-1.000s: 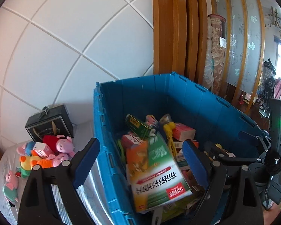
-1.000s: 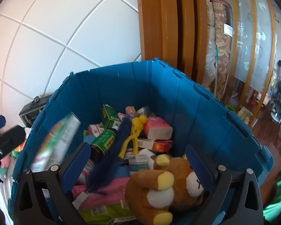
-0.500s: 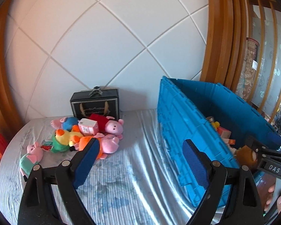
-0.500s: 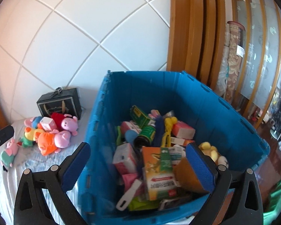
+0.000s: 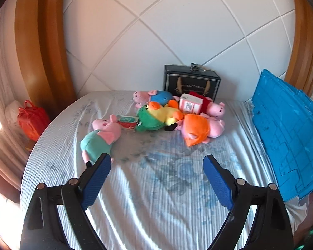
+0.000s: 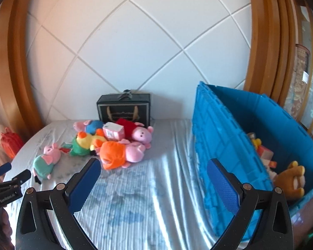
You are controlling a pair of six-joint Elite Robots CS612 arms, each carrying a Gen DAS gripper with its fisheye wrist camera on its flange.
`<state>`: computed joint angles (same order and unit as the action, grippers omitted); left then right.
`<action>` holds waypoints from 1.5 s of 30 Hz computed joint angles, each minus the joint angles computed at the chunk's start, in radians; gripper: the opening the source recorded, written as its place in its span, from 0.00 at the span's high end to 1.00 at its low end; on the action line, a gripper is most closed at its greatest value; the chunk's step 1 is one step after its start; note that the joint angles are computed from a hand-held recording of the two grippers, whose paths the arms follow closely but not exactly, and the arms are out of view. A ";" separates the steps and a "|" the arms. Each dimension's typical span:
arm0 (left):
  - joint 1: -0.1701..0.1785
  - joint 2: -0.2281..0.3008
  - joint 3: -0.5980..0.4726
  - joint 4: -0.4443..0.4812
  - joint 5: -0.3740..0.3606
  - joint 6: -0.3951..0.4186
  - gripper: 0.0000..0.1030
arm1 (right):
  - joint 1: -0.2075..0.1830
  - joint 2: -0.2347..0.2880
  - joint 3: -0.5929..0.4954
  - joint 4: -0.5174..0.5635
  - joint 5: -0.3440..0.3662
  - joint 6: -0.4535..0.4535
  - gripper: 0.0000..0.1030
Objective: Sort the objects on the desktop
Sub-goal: 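Move both grippers back toward the plush pigs on the bed, then grasp the green-shirted plush pig with the left gripper while the right grasps the red-white medicine box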
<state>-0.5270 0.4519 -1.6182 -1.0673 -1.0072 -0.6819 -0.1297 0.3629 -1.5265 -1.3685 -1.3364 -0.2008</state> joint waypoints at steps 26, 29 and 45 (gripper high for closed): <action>0.271 -0.052 0.317 0.112 -0.205 0.097 0.12 | 0.136 -0.080 0.413 0.025 -0.100 -0.133 0.00; 0.290 -0.084 0.420 0.118 -0.238 0.140 0.12 | 0.149 -0.096 0.475 0.013 -0.102 -0.150 0.00; 0.346 0.037 0.239 0.106 -0.322 -0.111 0.26 | 0.261 -0.328 1.060 -0.199 0.097 -0.462 0.00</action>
<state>-0.1814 0.4888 -1.3788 -0.9610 -1.3297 -0.7926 0.1314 0.0353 -0.4664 -1.5677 -1.2390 -0.6624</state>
